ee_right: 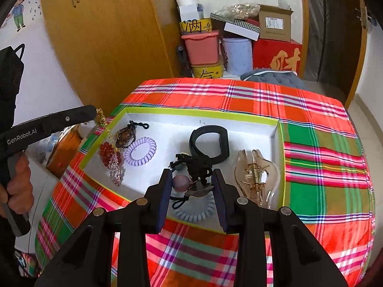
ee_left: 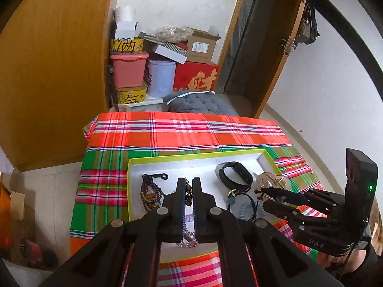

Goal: Organize jewelry
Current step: 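Carry the gold brooch and black bow clip into the tray with both tools, then open both tools to release the brooch and clip in the tray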

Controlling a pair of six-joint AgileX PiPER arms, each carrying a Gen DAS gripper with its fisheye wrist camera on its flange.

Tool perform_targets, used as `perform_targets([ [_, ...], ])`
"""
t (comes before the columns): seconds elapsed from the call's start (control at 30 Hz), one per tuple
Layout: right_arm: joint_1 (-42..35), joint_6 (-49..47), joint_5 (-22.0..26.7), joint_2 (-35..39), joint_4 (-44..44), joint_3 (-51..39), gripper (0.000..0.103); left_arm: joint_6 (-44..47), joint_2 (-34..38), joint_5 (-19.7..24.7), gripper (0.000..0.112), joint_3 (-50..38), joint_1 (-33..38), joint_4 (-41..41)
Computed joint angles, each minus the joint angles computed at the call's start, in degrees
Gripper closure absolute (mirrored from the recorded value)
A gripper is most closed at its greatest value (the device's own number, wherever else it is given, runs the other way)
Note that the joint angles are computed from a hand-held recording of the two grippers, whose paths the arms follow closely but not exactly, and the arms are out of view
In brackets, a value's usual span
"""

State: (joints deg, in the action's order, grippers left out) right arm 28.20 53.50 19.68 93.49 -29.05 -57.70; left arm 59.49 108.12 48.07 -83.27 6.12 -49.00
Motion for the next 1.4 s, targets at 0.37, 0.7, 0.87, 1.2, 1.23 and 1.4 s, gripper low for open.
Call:
perform_targets([
  [0.37,-1.2,-4.6,-0.8,2.9,5.2,-1.1,0.068,-2.2,3.1,0.5,0.107,-2.6,-1.1,2.3],
  [0.7,-1.2,-5.3,-0.7,2.8,5.6,-0.8,0.058,-4.7,5.8,-0.3,0.107,-3.9,-1.1,4.6],
  [0.87,0.3,-1.6,-0.1,1.5,1.7,-0.1,0.057,-5.7,5.9,-1.4,0.107,-3.6,-1.2,6.2],
  [1.2,3.3,5.2,2.6,-2.7,-3.7,2.4,0.057,-4.1,1.7,-3.3,0.107,1.8,0.2,5.7],
  [1.23,3.8,6.1,3.0,-3.3,-4.2,2.9,0.057,-3.5,0.6,-3.7,0.107,3.2,0.5,5.2],
  [1.4,6.8,10.3,5.6,-6.6,-6.4,5.4,0.057,-1.2,-5.0,-4.8,0.104,10.1,1.9,3.8],
])
